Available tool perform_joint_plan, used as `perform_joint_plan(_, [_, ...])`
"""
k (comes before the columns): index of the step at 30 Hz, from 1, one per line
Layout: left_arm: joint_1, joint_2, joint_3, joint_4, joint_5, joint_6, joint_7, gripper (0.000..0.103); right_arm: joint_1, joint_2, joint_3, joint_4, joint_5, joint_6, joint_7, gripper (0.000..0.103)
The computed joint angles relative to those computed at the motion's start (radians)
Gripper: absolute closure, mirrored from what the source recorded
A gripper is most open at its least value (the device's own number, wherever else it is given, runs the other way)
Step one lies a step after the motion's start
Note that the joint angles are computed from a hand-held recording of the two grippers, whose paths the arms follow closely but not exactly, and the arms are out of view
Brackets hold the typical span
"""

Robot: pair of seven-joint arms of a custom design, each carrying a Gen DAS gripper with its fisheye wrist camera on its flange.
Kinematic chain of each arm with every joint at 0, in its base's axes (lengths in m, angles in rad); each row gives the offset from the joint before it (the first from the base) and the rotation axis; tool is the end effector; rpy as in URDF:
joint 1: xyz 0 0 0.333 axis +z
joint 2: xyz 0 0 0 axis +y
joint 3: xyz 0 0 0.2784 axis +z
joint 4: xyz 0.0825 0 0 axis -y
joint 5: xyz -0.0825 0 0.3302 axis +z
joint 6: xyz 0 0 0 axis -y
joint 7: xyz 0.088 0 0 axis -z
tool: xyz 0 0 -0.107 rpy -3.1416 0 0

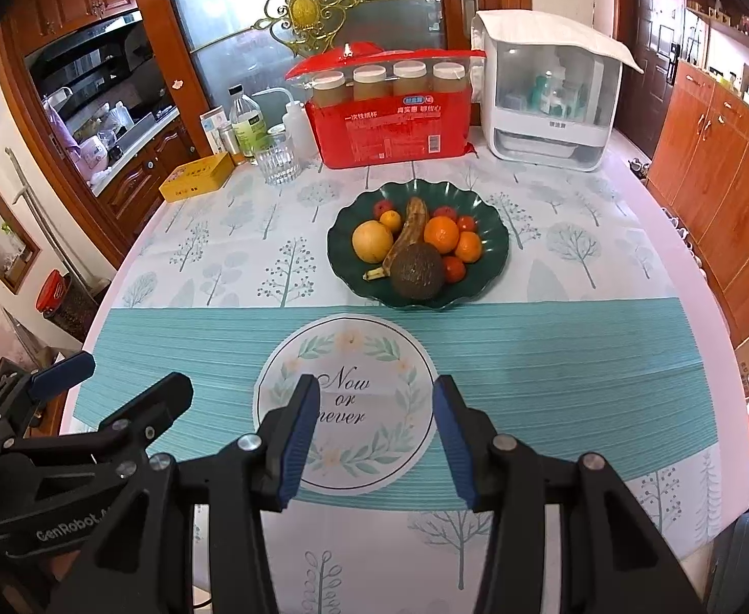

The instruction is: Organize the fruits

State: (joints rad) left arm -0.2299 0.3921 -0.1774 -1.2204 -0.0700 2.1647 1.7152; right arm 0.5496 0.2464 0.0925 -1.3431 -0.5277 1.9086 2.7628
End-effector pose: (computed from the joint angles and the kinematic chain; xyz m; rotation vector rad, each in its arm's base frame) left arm 0.6016 -0.2347 0.5858 -1.4371 2.4132 -0.7528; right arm 0.5039 0.3222 0.5947 -1.4220 2.2913 -0.6307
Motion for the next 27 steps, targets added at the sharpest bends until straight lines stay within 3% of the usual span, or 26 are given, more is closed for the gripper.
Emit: perform_joint_plan(27, [0.0, -0.012, 0.003, -0.015, 0.012, -0.005, 0.0, 0.001, 0.007, -0.002, -0.001, 0.01, -0.02, -0.009, 0.005, 0.057])
